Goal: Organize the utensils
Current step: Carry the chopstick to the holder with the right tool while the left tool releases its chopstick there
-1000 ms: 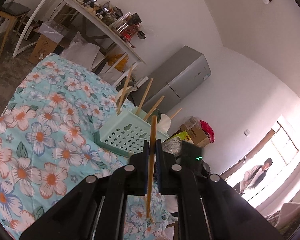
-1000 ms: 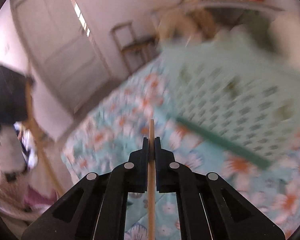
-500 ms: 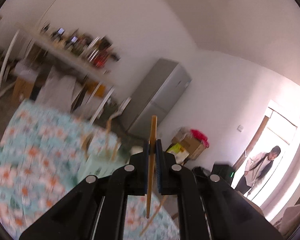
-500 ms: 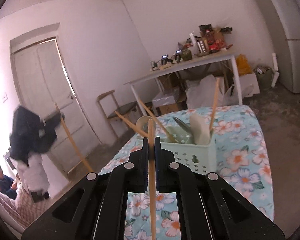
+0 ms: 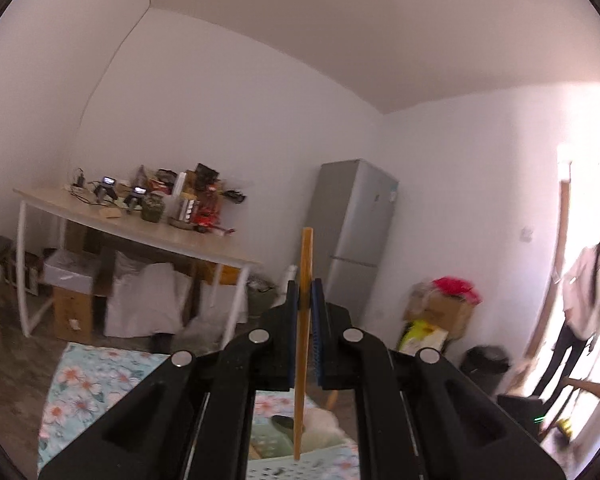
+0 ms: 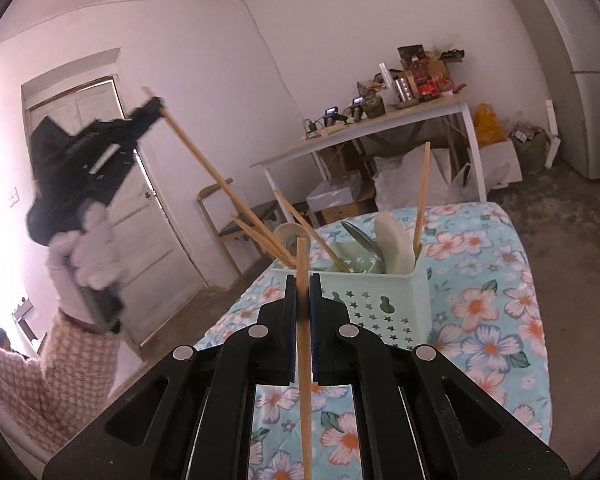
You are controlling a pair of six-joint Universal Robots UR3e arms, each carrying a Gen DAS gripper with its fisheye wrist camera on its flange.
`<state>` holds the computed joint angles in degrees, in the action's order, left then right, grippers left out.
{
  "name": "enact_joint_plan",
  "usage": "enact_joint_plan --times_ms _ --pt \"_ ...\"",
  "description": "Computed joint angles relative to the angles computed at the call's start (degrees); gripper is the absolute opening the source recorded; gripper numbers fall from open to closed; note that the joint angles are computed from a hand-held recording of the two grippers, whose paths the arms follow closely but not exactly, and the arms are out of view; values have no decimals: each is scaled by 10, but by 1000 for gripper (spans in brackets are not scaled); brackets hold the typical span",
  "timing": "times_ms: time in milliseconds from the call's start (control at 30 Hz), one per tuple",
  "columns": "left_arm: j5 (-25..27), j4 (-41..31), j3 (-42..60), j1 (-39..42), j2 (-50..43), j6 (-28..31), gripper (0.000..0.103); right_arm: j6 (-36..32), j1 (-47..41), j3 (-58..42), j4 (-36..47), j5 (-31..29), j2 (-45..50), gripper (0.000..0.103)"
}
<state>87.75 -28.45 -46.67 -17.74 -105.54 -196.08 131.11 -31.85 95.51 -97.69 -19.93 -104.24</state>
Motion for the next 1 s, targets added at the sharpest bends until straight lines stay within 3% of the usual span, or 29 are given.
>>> enact_joint_plan --times_ms 333,733,1000 --pt "3 -7 66 5 -83 -11 6 -18 4 -8 23 -5 6 4" --pt "65 -12 145 -3 -161 -11 6 4 25 -11 4 -17 19 4" --pt "-9 10 59 20 -133 -56 6 16 29 -7 -6 -31 18 4"
